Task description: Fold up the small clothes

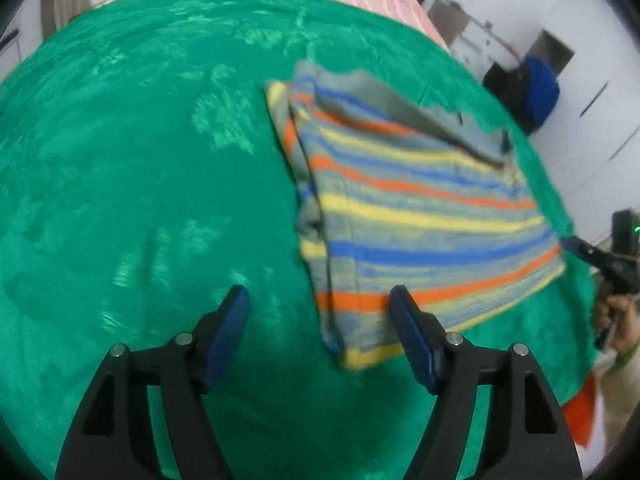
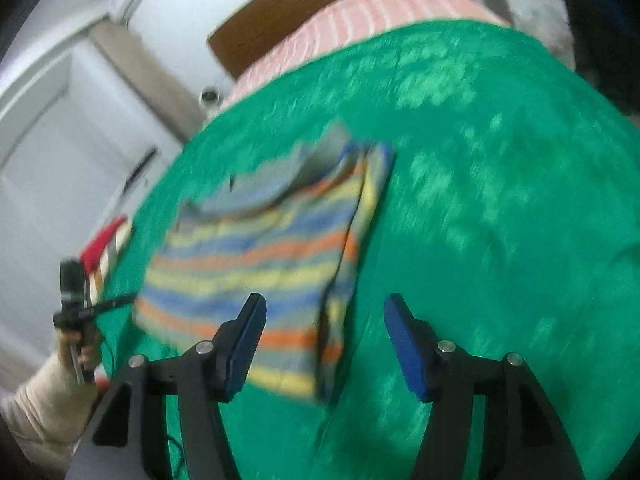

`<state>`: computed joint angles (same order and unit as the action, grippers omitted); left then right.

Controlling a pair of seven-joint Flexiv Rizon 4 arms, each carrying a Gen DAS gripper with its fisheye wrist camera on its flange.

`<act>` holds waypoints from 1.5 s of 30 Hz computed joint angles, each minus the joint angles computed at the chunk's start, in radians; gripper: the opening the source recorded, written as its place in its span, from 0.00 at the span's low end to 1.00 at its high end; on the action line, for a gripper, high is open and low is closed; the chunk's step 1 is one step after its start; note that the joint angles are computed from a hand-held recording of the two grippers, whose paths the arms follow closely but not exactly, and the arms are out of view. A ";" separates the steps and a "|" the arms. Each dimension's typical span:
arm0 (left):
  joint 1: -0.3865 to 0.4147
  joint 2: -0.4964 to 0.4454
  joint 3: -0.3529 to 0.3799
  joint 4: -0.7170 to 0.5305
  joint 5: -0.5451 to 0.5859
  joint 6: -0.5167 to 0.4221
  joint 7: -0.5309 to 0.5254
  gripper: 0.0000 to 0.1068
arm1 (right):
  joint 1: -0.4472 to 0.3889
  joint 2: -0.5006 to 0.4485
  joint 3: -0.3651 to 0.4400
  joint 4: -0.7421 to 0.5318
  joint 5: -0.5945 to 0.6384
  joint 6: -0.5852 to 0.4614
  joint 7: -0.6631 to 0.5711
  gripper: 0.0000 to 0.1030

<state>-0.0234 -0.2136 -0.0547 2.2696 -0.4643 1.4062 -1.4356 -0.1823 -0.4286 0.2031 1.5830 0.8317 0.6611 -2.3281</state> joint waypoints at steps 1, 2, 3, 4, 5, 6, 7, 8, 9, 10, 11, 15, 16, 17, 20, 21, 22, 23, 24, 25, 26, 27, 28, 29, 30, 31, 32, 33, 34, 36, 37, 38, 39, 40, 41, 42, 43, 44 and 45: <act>-0.017 -0.012 0.018 -0.010 0.033 0.011 -0.032 0.65 | 0.016 -0.004 -0.002 0.011 -0.022 0.007 0.008 0.59; -0.050 -0.027 0.054 -0.028 0.094 0.018 -0.083 0.56 | 0.027 -0.009 0.000 0.018 -0.036 0.006 0.012 0.58; -0.066 -0.034 0.077 -0.047 0.150 0.006 -0.122 0.15 | 0.035 -0.015 0.004 0.018 -0.052 -0.007 0.011 0.42; -0.057 -0.033 0.066 -0.058 0.141 -0.034 -0.100 0.05 | 0.069 -0.011 -0.019 0.028 -0.083 -0.020 0.016 0.06; -0.066 -0.020 0.089 -0.069 0.191 -0.072 -0.138 0.05 | 0.081 0.009 -0.009 0.070 -0.143 0.025 0.043 0.08; -0.067 -0.002 0.097 -0.069 0.223 -0.089 -0.144 0.05 | 0.087 0.026 -0.011 0.089 -0.154 0.043 0.060 0.07; -0.057 0.001 0.095 -0.075 0.236 -0.102 -0.131 0.04 | 0.081 0.044 -0.011 0.099 -0.152 0.044 0.075 0.07; -0.061 0.014 0.111 -0.078 0.282 -0.128 -0.143 0.04 | 0.077 0.056 -0.014 0.108 -0.150 0.051 0.087 0.07; -0.056 0.012 0.114 -0.085 0.304 -0.149 -0.146 0.04 | 0.069 0.058 -0.014 0.108 -0.136 0.047 0.095 0.07; -0.052 0.006 0.116 -0.091 0.322 -0.168 -0.153 0.04 | 0.066 0.055 -0.018 0.112 -0.134 0.042 0.104 0.07; -0.047 -0.002 0.112 -0.095 0.326 -0.177 -0.158 0.04 | 0.081 0.037 -0.029 0.119 -0.163 0.052 0.126 0.07; -0.024 0.014 0.089 -0.071 0.274 -0.163 -0.171 0.12 | 0.078 0.013 -0.009 0.127 -0.148 0.095 0.132 0.08; -0.018 0.026 0.079 -0.054 0.248 -0.157 -0.163 0.15 | 0.073 0.019 -0.004 0.134 -0.142 0.103 0.128 0.11; -0.007 0.053 0.065 -0.022 0.198 -0.145 -0.139 0.18 | 0.068 0.023 0.000 0.135 -0.137 0.103 0.123 0.15; -0.021 0.118 0.110 0.033 0.275 -0.094 -0.205 0.46 | 0.075 0.060 -0.008 0.157 -0.168 0.126 0.125 0.36; -0.028 0.140 0.147 0.032 0.392 -0.089 -0.288 0.47 | 0.081 0.076 -0.012 0.174 -0.186 0.150 0.117 0.37; -0.028 0.159 0.182 0.015 0.543 -0.105 -0.395 0.48 | 0.092 0.099 -0.017 0.192 -0.213 0.184 0.109 0.37; -0.016 0.168 0.198 -0.003 0.650 -0.123 -0.469 0.49 | 0.098 0.110 -0.017 0.198 -0.225 0.201 0.101 0.37; -0.006 0.174 0.212 -0.037 0.797 -0.157 -0.586 0.53 | 0.102 0.122 -0.016 0.193 -0.232 0.203 0.096 0.37; 0.005 0.175 0.216 -0.062 0.910 -0.181 -0.678 0.56 | 0.103 0.127 -0.014 0.177 -0.234 0.189 0.090 0.37; 0.011 0.176 0.215 -0.084 1.022 -0.210 -0.768 0.56 | 0.114 0.128 -0.012 0.156 -0.241 0.177 0.095 0.37; 0.016 0.168 0.210 -0.107 1.123 -0.248 -0.859 0.56 | 0.129 0.124 -0.011 0.138 -0.250 0.174 0.106 0.37; 0.024 0.161 0.206 -0.109 1.158 -0.249 -0.896 0.56 | 0.151 0.109 -0.006 0.099 -0.258 0.168 0.119 0.37; 0.032 0.151 0.207 -0.103 1.195 -0.225 -0.942 0.56 | 0.167 0.093 0.001 0.070 -0.261 0.164 0.127 0.37; 0.036 0.146 0.218 -0.090 1.269 -0.179 -1.028 0.60 | 0.188 0.076 0.009 0.041 -0.270 0.161 0.141 0.37; 0.029 0.145 0.223 -0.093 1.384 -0.161 -1.155 0.64 | 0.208 0.048 0.016 -0.001 -0.285 0.142 0.154 0.37; -0.006 0.139 0.242 -0.110 1.498 -0.164 -1.280 0.66 | 0.234 0.010 0.022 -0.058 -0.307 0.112 0.176 0.37; -0.013 0.139 0.236 -0.118 1.547 -0.177 -1.340 0.66 | 0.258 -0.035 0.025 -0.120 -0.330 0.078 0.208 0.36; 0.008 0.142 0.211 -0.116 1.547 -0.189 -1.334 0.68 | 0.285 -0.082 0.025 -0.183 -0.355 0.051 0.253 0.36; 0.028 0.143 0.213 -0.104 1.543 -0.149 -1.327 0.68 | 0.322 -0.157 0.028 -0.269 -0.398 0.022 0.313 0.37; 0.038 0.140 0.214 -0.100 1.535 -0.129 -1.321 0.69 | 0.352 -0.194 0.020 -0.308 -0.437 0.020 0.353 0.37; 0.047 0.139 0.215 -0.095 1.520 -0.107 -1.313 0.70 | 0.386 -0.228 0.008 -0.336 -0.484 0.034 0.387 0.37; 0.049 0.137 0.213 -0.094 1.512 -0.097 -1.312 0.70 | 0.412 -0.259 0.001 -0.363 -0.528 0.035 0.414 0.37; 0.043 0.110 0.204 -0.118 1.518 -0.100 -1.333 0.71 | 0.426 -0.283 -0.004 -0.382 -0.565 0.024 0.438 0.37; 0.042 0.107 0.210 -0.118 1.516 -0.091 -1.330 0.72 | 0.444 -0.315 -0.012 -0.412 -0.596 -0.002 0.474 0.37; 0.040 0.104 0.214 -0.118 1.517 -0.087 -1.331 0.72 | 0.434 -0.347 0.012 -0.449 -0.617 -0.051 0.498 0.36; 0.036 0.100 0.218 -0.120 1.518 -0.084 -1.333 0.72 | 0.447 -0.356 0.003 -0.454 -0.639 -0.060 0.510 0.13; 0.032 0.100 0.221 -0.120 1.518 -0.083 -1.334 0.72 | 0.476 -0.347 -0.029 -0.425 -0.684 -0.013 0.523 0.01; 0.027 0.097 0.222 -0.125 1.517 -0.087 -1.337 0.72 | 0.478 -0.335 -0.028 -0.400 -0.699 0.043 0.528 0.02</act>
